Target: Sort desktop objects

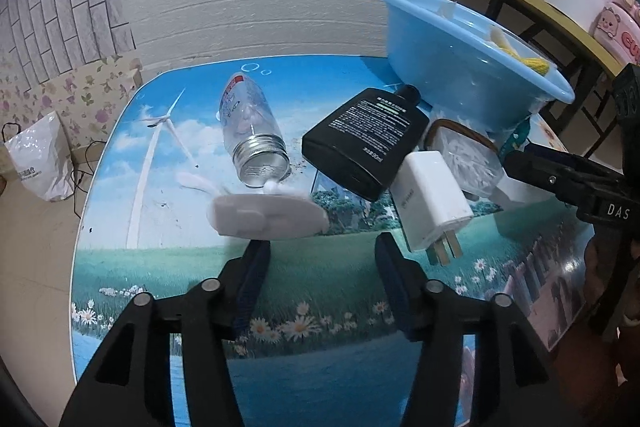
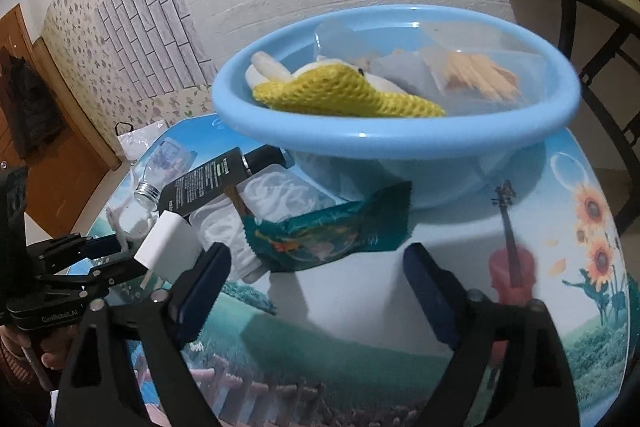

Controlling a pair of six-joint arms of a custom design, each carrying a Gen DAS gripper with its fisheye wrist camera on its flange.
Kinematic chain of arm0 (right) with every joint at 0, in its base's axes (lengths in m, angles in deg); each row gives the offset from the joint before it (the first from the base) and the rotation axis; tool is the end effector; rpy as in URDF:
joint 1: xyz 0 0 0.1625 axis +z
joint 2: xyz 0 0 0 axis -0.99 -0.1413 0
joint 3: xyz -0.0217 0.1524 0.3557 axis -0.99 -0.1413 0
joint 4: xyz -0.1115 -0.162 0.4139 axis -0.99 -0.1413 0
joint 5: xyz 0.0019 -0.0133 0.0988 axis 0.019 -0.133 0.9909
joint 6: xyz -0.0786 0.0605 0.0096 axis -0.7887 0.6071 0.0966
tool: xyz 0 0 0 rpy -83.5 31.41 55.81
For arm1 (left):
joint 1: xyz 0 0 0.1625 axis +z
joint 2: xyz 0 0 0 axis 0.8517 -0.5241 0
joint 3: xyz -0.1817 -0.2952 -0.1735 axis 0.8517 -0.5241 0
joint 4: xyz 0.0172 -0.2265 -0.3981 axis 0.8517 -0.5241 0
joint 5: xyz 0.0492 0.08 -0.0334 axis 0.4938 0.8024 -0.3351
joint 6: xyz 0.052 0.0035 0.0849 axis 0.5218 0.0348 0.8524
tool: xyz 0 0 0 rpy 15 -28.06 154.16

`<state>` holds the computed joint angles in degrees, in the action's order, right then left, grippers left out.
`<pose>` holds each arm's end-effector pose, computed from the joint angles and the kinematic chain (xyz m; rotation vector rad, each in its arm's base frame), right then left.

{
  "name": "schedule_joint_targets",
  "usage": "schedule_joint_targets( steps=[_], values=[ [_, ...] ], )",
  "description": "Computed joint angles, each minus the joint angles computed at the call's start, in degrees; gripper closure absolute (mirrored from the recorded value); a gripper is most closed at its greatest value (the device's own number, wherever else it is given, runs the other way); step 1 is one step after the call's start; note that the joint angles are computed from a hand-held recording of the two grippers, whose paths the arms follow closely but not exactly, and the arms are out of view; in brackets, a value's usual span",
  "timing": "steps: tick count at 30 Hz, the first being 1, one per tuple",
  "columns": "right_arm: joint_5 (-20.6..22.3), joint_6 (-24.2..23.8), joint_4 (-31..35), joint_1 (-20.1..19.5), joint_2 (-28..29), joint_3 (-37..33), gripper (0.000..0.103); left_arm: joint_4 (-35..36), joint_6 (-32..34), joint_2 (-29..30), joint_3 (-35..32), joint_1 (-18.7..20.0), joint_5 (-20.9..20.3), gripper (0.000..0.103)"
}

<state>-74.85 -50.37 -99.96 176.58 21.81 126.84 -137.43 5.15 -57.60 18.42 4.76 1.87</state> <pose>0.1429 -0.7346 0.1765 0.0786 -2.3793 1.0247 -0.2230 -0.8362 0.1124 0.9541 2.4837 -0.4205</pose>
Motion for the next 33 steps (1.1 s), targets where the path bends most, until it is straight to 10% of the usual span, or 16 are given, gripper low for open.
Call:
schedule_joint_targets(
  steps=[9,19,33],
  values=[
    [-0.2,0.9,1.1,-0.4,1.5,-2.8,0.012,0.9,-3.6,2.0,-3.7,0.6,0.6,0.030],
    [4.6,-0.5,0.8,-1.0,-0.4,-0.5,0.056,1.8,-8.5,2.3,-5.6,1.7,-1.5,0.029],
    [7.3,0.1,-2.0,-1.1,-3.9,4.6,0.066,2.5,-11.4,1.6,-5.7,2.8,-5.2,0.073]
  ],
)
